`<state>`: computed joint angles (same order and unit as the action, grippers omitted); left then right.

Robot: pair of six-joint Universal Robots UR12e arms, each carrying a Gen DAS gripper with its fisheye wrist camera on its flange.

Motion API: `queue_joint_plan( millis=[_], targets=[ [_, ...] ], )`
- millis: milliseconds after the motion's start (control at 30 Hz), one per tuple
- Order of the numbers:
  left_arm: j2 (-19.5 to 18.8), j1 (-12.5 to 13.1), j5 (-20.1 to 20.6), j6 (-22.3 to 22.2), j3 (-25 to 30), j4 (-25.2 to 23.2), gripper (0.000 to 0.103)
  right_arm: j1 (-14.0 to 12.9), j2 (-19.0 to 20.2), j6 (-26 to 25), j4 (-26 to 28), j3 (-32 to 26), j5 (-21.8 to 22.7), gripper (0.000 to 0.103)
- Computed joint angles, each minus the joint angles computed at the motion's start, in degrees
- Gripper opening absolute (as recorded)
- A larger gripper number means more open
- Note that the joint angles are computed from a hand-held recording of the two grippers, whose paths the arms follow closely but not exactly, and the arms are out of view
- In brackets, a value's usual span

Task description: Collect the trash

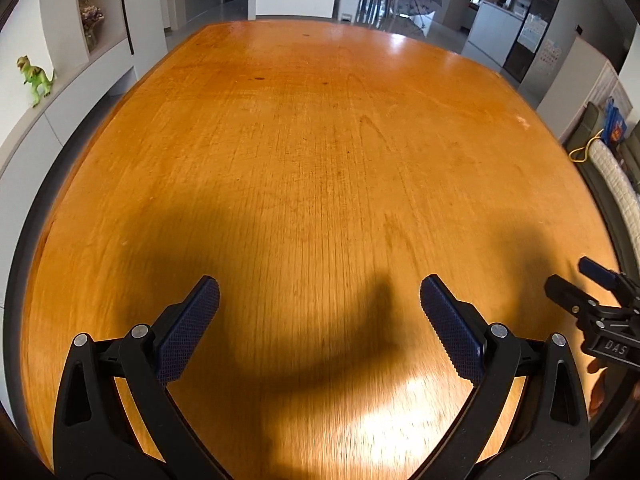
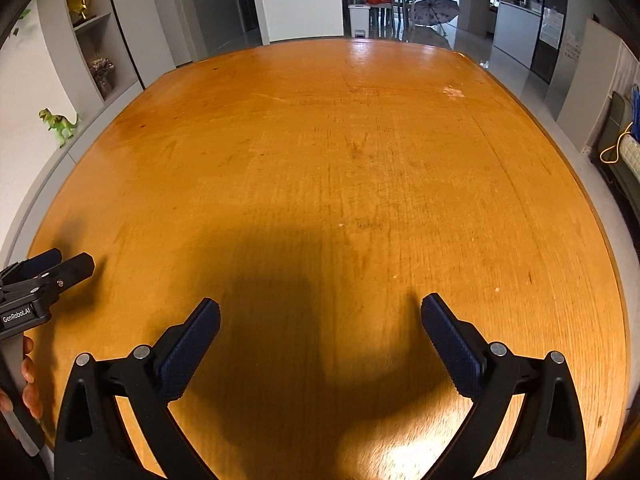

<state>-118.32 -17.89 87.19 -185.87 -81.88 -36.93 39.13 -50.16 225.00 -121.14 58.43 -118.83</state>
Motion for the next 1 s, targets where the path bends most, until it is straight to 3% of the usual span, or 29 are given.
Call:
queue_joint_plan(
  millis=[267, 1000],
  targets=[
    [-1.64, -1.46, 6.41, 1.32, 1.29, 1.09, 0.097, -0.11, 1.41, -0.57, 0.26, -1.46, -2.99, 0.100],
    [-1.97, -1.54, 6.86, 0.92, 1.03, 3.07, 0.097, -0.10, 1.59, -0.46, 0.33, -1.80, -3.59, 0.101]
  ],
)
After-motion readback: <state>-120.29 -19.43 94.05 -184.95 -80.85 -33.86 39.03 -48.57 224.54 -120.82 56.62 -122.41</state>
